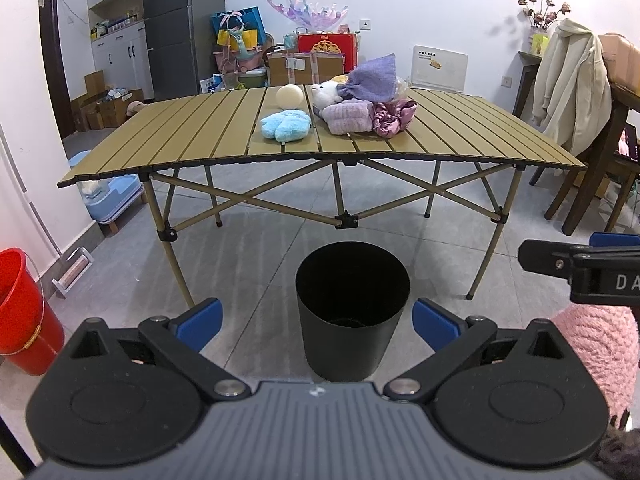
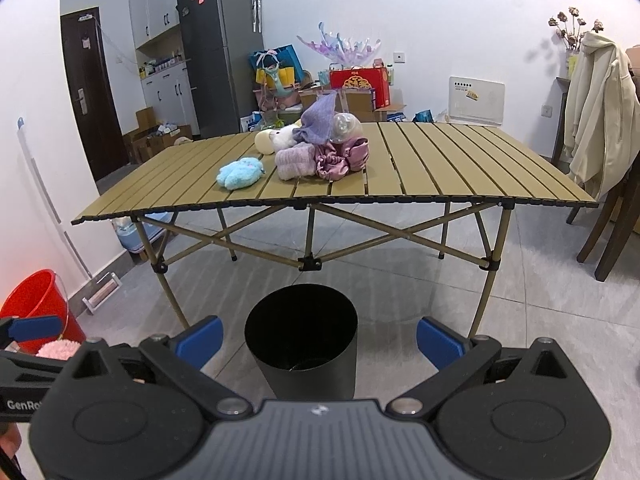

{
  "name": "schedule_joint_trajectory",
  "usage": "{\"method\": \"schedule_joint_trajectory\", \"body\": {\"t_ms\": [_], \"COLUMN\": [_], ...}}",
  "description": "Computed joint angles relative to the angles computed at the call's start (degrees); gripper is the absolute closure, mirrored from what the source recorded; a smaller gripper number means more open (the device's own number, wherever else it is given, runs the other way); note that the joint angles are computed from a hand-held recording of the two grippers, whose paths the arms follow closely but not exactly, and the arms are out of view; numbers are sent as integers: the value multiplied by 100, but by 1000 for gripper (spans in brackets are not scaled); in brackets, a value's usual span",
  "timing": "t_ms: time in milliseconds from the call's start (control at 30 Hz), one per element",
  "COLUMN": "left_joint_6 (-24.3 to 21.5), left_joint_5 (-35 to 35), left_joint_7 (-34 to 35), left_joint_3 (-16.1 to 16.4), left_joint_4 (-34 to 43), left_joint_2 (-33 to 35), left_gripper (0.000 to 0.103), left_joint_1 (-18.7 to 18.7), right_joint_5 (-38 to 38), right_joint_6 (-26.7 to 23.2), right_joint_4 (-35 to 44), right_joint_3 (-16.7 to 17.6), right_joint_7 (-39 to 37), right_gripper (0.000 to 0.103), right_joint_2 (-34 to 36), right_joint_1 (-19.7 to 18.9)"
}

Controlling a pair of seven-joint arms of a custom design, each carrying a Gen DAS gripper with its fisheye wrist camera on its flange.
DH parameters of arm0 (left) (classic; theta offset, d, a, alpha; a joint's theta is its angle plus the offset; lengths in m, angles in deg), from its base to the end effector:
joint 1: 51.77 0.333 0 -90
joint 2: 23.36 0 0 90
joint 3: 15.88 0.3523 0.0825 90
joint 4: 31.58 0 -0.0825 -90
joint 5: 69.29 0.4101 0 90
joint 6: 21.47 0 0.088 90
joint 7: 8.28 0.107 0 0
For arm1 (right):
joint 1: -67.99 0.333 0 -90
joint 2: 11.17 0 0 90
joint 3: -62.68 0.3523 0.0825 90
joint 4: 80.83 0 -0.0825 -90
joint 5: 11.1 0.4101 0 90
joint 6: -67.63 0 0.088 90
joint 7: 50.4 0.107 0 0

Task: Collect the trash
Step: 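Move both tools toward the toys on the table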

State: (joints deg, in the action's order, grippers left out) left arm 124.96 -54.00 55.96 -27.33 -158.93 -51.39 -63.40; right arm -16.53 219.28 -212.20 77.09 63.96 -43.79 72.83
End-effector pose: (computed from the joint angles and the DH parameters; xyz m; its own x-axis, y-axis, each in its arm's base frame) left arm 0.4196 -0.2069 0.6832 -0.1208 -0.9925 -0.0210 -0.6443 0.0945 -0.7589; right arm 0.4068 0.1778 0.6890 0.0545 -0.9924 -0.1103 -0.6086 0.0546 -0.7916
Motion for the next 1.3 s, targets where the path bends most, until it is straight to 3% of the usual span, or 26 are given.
{"method": "schedule_joint_trajectory", "body": {"t_ms": [900, 1100, 1300], "left_joint_6": [801, 1175, 1357], "left_joint_5": [723, 368, 433], "left_joint_7": [-458, -125, -177], "left_joint_3": [-52, 152, 102], "left_joint_4": [805, 1052, 1400], "left_joint_2": [1128, 1504, 1910], "left_gripper": [0, 0, 0], "left_joint_1": [479, 355, 464], "right_joint_5": [-796, -1091, -1514], "right_joint_6": [1255, 1450, 1573], "right_joint_4": [424, 662, 962], "right_joint_3": [253, 272, 220], "right_joint_7": [576, 834, 1116], "right_gripper": [0, 0, 0], "right_joint_2": [959, 1310, 1708], "right_joint_1": [-700, -830, -849]}}
